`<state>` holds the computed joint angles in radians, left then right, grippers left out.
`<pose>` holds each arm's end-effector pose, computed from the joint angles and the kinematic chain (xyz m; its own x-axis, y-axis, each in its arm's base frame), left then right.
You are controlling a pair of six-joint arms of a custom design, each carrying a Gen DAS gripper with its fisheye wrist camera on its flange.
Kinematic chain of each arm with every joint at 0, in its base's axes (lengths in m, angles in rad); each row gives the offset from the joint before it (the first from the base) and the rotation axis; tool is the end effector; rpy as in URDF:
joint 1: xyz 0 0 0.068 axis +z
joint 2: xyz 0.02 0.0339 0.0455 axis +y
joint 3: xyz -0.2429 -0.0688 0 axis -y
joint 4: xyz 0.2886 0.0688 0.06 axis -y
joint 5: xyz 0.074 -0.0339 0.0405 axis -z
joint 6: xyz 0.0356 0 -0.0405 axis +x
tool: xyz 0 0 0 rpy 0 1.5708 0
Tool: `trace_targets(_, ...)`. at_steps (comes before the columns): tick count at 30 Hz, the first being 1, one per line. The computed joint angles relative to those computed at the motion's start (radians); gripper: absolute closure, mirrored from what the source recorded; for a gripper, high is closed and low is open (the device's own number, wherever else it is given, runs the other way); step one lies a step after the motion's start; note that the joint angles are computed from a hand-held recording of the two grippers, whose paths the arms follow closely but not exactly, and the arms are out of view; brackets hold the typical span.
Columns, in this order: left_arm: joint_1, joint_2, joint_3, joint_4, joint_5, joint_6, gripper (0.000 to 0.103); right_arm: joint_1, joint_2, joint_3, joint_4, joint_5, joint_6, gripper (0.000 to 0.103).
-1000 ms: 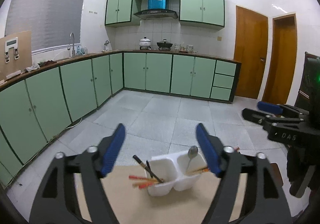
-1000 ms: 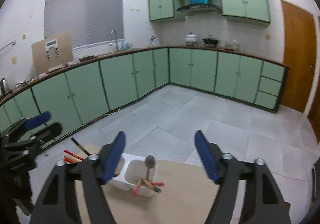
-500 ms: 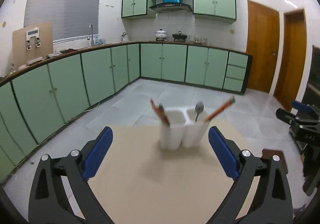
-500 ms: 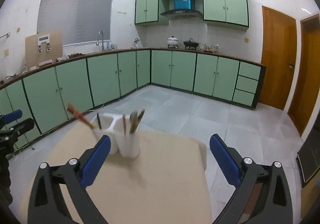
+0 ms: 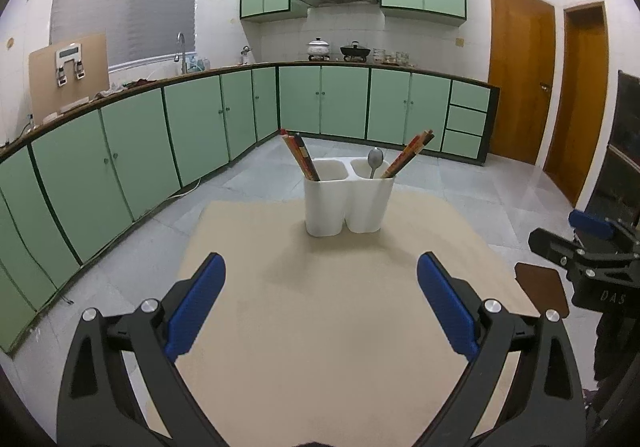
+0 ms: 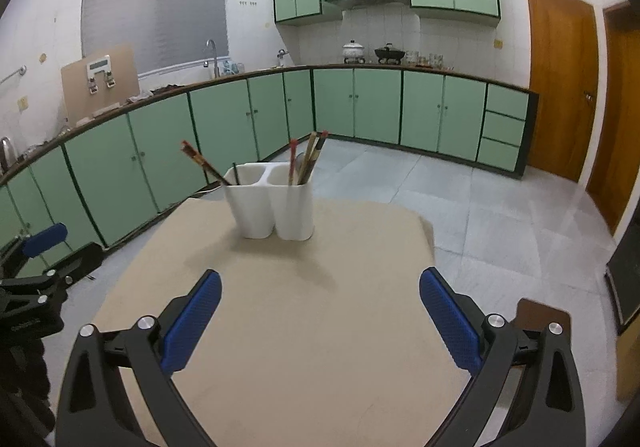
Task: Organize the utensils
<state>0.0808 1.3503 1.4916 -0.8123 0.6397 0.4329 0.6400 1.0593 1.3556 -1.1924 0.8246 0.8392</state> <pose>0.3251 0.0050 0.3868 -0.3942 0.3057 -0.8667 0.6242 0.7812 -0.0084 0.1928 0.1110 0.3903 -0.4464 0.2974 -0.8440 0.4410 0.8938 0.0818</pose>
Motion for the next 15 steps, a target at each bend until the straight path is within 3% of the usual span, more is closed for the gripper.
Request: trace_targets(15, 0.056, -0.057, 0.009, -0.019, 0.050, -0.039, 0.009, 0.123, 0.048, 0.104, -0.073, 0.104, 0.063, 0.006)
